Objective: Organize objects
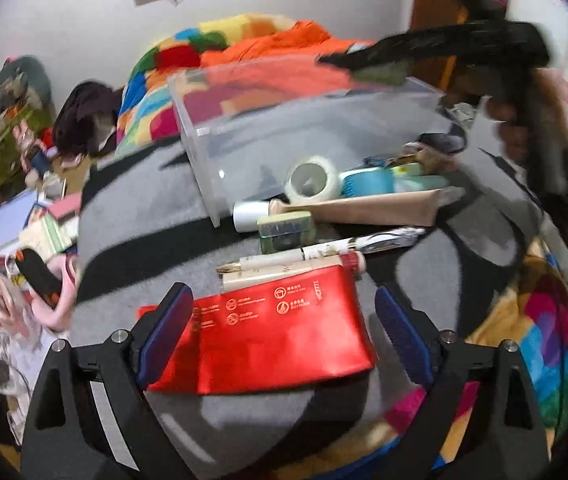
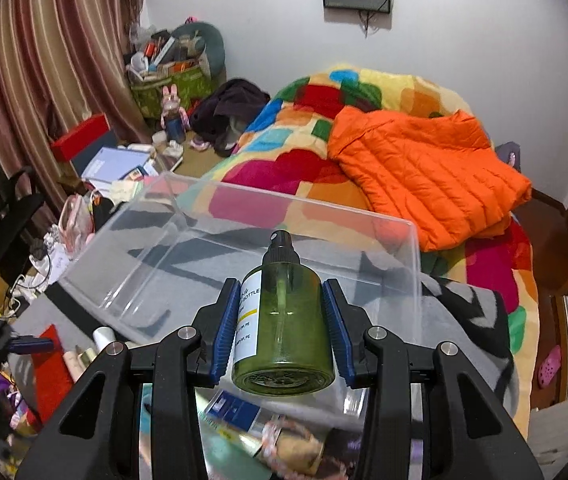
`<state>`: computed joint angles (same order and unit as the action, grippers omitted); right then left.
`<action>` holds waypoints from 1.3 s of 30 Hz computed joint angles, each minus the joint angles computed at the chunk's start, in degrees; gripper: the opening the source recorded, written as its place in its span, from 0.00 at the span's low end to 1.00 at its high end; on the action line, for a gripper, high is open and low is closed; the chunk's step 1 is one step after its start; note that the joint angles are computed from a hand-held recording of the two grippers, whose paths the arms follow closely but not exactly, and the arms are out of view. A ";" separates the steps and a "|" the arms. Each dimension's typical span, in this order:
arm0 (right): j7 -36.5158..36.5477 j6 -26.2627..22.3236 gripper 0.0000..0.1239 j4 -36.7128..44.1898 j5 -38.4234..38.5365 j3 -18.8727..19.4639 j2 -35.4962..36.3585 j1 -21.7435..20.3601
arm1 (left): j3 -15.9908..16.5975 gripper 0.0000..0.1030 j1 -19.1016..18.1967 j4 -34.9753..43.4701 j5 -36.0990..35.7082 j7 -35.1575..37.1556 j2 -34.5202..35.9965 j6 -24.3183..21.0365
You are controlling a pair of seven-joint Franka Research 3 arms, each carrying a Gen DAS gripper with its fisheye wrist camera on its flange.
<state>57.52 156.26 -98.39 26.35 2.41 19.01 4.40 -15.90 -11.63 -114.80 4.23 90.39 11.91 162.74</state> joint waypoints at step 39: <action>-17.34 8.79 0.41 -21.92 12.71 0.39 -15.80 2.27 | 6.35 0.98 -4.79 2.37 17.34 -37.07 0.19 -3.67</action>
<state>40.19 165.05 -120.31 39.06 2.79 3.21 6.67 -9.54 -16.42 -112.44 21.57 53.33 12.10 159.07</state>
